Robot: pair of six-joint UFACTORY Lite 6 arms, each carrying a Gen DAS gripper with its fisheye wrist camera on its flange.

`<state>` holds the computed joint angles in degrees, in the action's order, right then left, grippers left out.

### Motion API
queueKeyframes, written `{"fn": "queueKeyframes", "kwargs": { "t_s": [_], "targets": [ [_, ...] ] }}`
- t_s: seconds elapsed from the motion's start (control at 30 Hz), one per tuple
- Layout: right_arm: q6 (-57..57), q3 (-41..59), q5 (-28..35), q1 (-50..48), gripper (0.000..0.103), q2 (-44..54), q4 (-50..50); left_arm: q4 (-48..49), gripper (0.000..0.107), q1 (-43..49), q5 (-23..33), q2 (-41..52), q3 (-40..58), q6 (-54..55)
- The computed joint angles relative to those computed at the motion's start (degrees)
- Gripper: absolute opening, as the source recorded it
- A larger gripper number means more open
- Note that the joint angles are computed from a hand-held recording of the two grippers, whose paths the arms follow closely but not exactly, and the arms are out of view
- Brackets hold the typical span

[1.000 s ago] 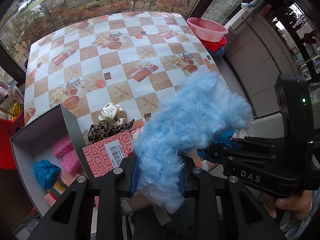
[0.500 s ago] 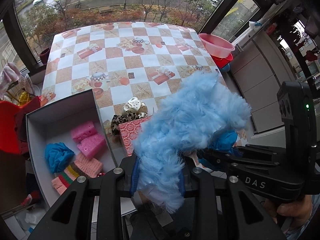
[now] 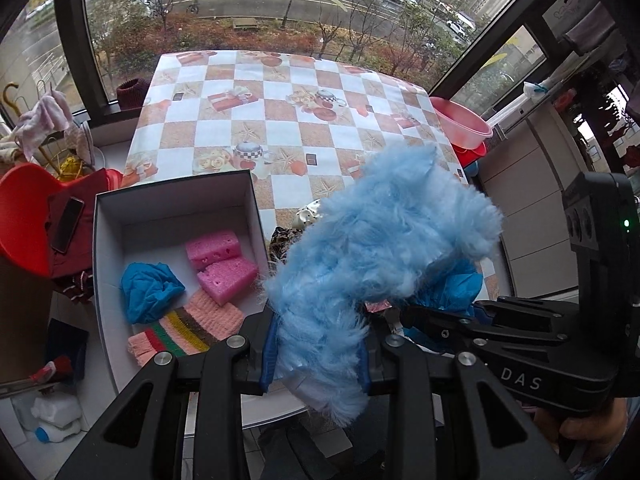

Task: Organize soft objects
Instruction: 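Carry the fluffy scarf with the left tool over the box while the right tool carries the blue glove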

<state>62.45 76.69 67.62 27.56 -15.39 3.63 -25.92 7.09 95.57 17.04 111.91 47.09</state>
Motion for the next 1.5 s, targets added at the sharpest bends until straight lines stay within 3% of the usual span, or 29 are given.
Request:
{"fn": "queueKeyframes", "kwargs": {
  "t_s": [0.7,1.5],
  "targets": [
    [-7.9,15.8,0.7,2.5,0.020,17.4,3.1,4.2,0.033,12.0,-0.3,11.0,8.5,1.1],
    [-16.2,32.4,3.2,0.6,0.020,33.0,8.0,6.1,0.034,15.7,-0.2,18.6,15.9,-1.7]
  ]
}}
